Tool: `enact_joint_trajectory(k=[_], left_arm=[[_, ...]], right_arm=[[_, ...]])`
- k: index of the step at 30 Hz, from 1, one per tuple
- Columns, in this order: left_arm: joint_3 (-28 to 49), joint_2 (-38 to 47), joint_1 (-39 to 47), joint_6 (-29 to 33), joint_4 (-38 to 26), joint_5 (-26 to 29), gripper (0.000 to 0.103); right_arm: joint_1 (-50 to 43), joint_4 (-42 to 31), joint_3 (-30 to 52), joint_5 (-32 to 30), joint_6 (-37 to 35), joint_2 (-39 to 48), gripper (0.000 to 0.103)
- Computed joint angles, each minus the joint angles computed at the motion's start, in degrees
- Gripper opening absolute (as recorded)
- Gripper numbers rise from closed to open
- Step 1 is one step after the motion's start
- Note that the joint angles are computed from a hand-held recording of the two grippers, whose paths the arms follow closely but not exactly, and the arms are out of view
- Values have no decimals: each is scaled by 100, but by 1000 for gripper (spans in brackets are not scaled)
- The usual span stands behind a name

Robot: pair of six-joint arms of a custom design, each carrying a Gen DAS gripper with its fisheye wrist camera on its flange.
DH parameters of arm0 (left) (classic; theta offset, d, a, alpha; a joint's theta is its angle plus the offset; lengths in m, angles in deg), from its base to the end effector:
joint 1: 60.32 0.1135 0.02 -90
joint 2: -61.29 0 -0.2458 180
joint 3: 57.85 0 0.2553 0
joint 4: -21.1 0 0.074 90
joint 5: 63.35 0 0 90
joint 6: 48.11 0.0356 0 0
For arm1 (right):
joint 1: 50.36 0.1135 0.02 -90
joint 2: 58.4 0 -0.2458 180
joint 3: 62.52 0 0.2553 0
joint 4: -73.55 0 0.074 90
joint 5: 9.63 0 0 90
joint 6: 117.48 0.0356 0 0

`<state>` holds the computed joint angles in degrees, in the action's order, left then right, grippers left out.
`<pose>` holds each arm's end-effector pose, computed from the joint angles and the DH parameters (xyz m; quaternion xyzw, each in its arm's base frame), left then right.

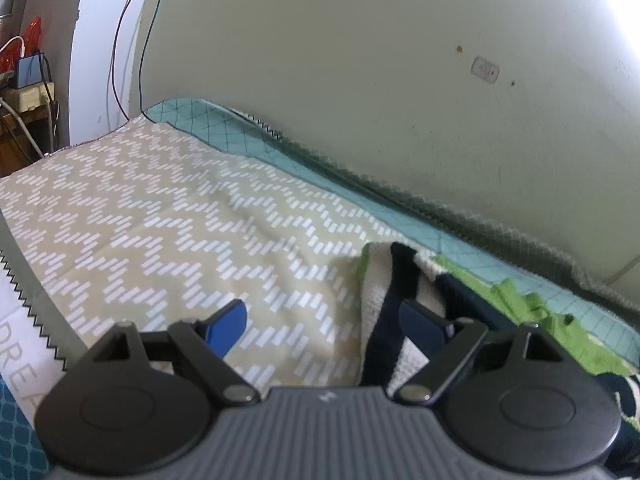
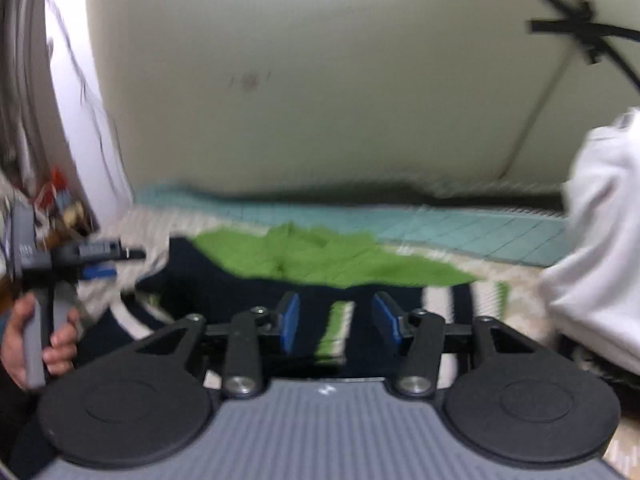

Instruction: Fold small clothes

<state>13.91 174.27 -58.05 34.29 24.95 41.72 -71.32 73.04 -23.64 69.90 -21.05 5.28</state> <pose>0.3942 0.0064 0.1058 -0.0185 0.8903 -0.1378 0.4335 0.2277 -0.0803 0.1801 0.1518 0.8290 0.0091 0.5383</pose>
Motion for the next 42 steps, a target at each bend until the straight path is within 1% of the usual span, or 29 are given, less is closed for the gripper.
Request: enact_joint_trajectory(k=[1, 4, 5, 7, 8, 9, 10, 12, 14, 16, 17, 18, 20, 22, 23, 24, 25, 26, 28, 29, 30, 32, 33, 34, 35, 36, 38, 39, 42], left_arm=[[90, 57, -12, 36, -113, -45, 85], [212, 110, -51, 183, -357, -104, 73], [201, 101, -58, 244, -378, -102, 68], [184, 97, -86, 346, -380, -133, 58], [164, 86, -95, 399, -374, -138, 51], [142, 72, -103, 449, -370, -141, 45], [118, 58, -113, 480, -361, -155, 43], [94, 46, -143, 521, -350, -238, 32], [122, 62, -163, 541, -391, -351, 25], [137, 74, -148, 559, -409, -333, 25], [165, 103, -141, 578, -415, -323, 25], [153, 91, -139, 593, -416, -325, 25], [140, 81, -145, 621, -412, -334, 26], [96, 46, -152, 649, -396, -341, 26], [94, 45, -150, 655, -392, -332, 26], [99, 51, -140, 653, -393, -309, 26], [123, 73, -123, 645, -400, -277, 26], [128, 76, -109, 635, -407, -246, 27], [135, 80, -108, 623, -411, -238, 28], [135, 79, -110, 631, -411, -245, 28], [132, 78, -114, 642, -408, -254, 28], [133, 81, -111, 660, -406, -251, 29], [130, 78, -111, 649, -406, -242, 29], [135, 82, -101, 634, -410, -217, 29], [144, 89, -88, 621, -418, -187, 29], [150, 92, -82, 613, -423, -174, 29], [154, 96, -112, 621, -420, -216, 30], [156, 98, -134, 652, -418, -243, 33], [143, 93, -148, 714, -409, -221, 35]], right_arm=[[80, -121, 216, 61, 53, 217, 47], [112, -108, 853, 244, 396, 1316, 47], [70, -140, 1020, 96, 623, 1570, 45], [-170, 180, 820, -612, 675, 1639, 34], [-88, 314, 740, -638, 642, 1620, 13], [-31, 433, 678, -677, 607, 1570, 3], [-68, 637, 553, -798, 696, 1430, 0], [-305, 1152, 83, -789, 1123, 743, 0], [-598, 1535, -269, -207, 1433, 238, 0], [-636, 1001, -119, 916, 1193, 163, 0], [-613, 651, 17, 1243, 1034, 236, 0], [-621, 406, 55, 1265, 988, 228, 1], [-521, 450, -161, 817, 900, -17, 2], [-81, 450, -210, 482, 561, -156, 19], [255, 397, -133, 447, 411, -119, 32], [619, 415, -47, 497, 284, 1, 39], [938, 378, 41, 571, 109, 80, 50], [1275, 382, 107, 686, -139, 176, 75], [1933, 759, 147, 1116, -772, 487, 74], [2237, 786, 277, 1459, -1063, 707, 74], [2374, 741, 447, 1580, -1218, 925, 71], [2410, 497, 864, 1500, -1345, 1351, 68], [2366, 401, 1058, 1469, -1388, 1570, 60], [2316, 272, 1294, 1487, -1456, 1808, 49], [2279, 53, 1538, 1556, -1543, 1986, 11], [2162, -32, 1815, 1431, -1571, 2244, 0], [1888, 157, 1733, 1220, -1206, 2086, 0], [1738, 285, 1701, 1316, -977, 2018, 0], [1427, 351, 1920, 2090, -681, 2352, 0]])
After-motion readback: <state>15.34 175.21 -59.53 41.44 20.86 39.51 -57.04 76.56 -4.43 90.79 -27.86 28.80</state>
